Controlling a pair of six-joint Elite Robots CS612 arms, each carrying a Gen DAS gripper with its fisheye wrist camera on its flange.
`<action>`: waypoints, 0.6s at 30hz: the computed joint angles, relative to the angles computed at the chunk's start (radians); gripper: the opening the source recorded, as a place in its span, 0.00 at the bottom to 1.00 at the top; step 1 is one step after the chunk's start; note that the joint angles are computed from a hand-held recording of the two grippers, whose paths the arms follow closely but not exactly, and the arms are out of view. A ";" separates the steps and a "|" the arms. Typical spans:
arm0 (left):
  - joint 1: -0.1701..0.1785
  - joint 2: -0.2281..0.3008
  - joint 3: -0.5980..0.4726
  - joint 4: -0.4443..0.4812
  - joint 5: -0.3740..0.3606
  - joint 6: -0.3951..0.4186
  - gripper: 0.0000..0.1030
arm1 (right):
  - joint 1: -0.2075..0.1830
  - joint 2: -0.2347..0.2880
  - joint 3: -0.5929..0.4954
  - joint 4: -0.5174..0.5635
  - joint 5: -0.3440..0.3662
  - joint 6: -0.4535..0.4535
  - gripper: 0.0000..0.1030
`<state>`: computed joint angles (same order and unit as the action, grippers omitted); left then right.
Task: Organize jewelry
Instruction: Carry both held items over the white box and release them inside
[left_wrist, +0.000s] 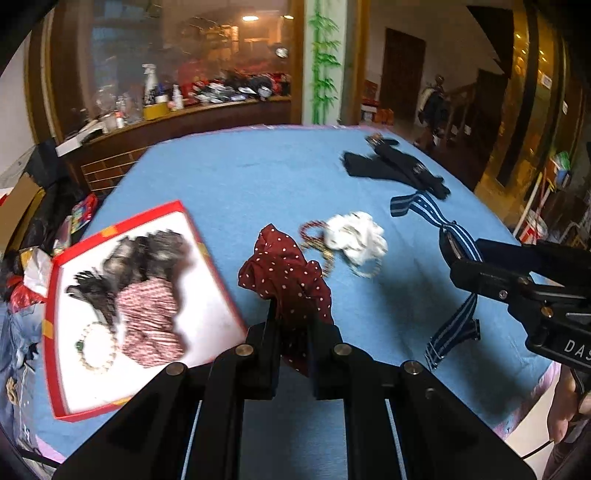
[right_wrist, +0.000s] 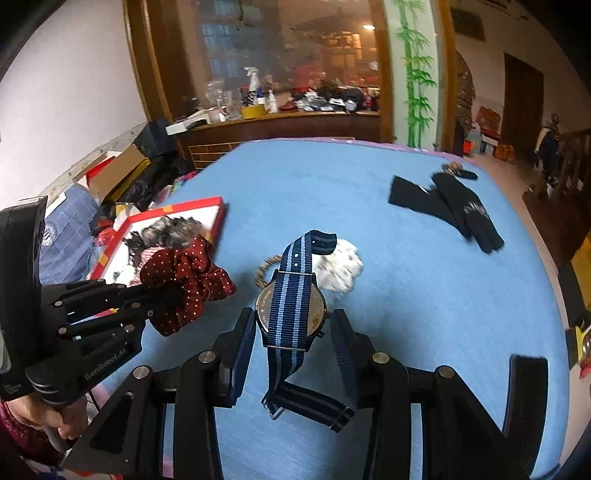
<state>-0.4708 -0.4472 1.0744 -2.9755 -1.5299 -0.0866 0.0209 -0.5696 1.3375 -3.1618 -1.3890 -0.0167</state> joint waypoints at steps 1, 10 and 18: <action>0.003 -0.003 0.005 -0.007 0.004 -0.005 0.11 | 0.004 0.002 -0.010 0.002 0.007 -0.006 0.44; 0.056 -0.037 0.056 -0.083 0.083 -0.097 0.11 | 0.038 0.029 -0.108 0.038 0.074 -0.033 0.44; 0.103 -0.045 0.076 -0.089 0.149 -0.177 0.11 | 0.078 0.077 -0.230 0.094 0.164 -0.053 0.44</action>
<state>-0.3674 -0.4921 1.1504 -3.0641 -1.3813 -0.2641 0.0985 -0.4924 1.1076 -3.0680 -1.2245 -0.0698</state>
